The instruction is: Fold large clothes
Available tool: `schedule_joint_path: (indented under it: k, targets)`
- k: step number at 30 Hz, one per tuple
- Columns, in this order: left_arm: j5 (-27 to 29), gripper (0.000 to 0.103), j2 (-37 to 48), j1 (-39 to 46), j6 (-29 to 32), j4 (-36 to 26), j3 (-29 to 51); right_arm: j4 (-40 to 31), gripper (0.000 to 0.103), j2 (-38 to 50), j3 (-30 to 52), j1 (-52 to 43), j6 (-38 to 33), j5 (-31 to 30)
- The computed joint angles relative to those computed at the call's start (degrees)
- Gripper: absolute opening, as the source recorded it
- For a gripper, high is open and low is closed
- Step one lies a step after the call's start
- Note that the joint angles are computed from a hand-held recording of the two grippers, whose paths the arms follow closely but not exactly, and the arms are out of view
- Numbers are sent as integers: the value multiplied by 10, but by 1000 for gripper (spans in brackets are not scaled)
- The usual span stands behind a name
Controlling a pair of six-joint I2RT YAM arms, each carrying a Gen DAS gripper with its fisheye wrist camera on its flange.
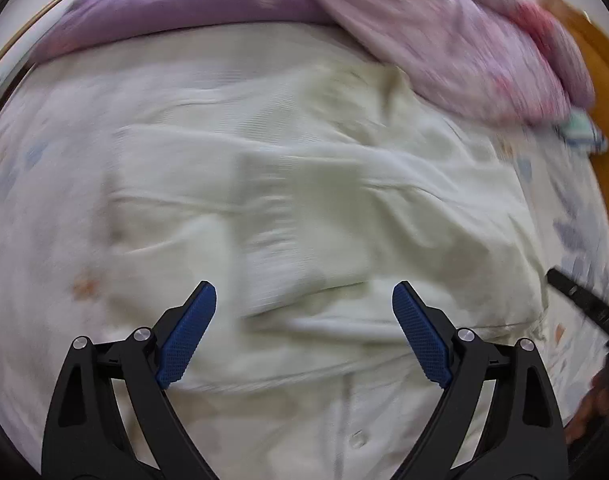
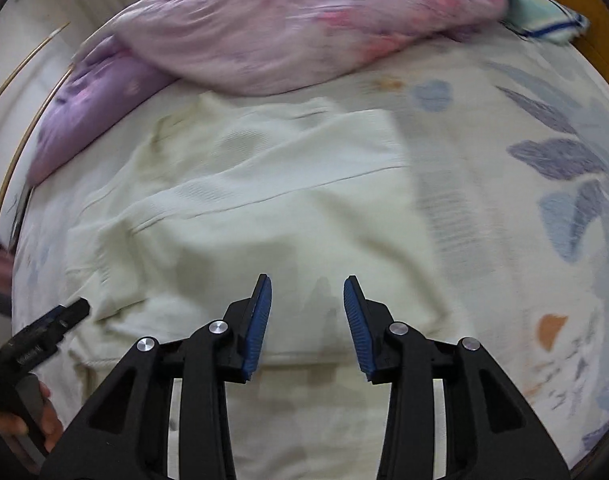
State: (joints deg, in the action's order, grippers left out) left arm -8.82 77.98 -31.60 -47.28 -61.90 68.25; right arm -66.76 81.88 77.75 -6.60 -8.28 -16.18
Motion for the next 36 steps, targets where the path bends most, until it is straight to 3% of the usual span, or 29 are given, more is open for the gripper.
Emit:
schedule_joint_path:
  k: [2,6,9,13,17,21,24,27,29,36]
  targets:
    - [-13,90,72,-28,12,14,30,-9,38,27,12,-35,-27,-10]
    - [-89,89,174,-48,10,-41,66,-13,40,57,19,-75,-61,-28]
    - [-86,88,101,3,-12,-34,6,-10,41,77,18,-83,-65,-35]
    - [-135,88,-22,103,-33,-115,-52,-4,42,85,19,-93,-71,-43]
    - [-94,89,-127,286,34,-131,-107,10,45,91,27,-90,-75,-38]
    - [-2,89,-148,443,133,-67,-122,56,51,88,15,-77,-81,-20]
    - [88,89,-117,488,165,-3,-113,61,51,125,53,-79,-52,-32]
    - [127,89,-68,481,168,43,-100,28,60,204,147,-83,-21,-70]
    - [151,89,-19,476,175,67,-85,10,60,261,201,-84,-1,-107]
    - [117,89,137,460,196,122,-37,24,61,398,298,-58,86,-99]
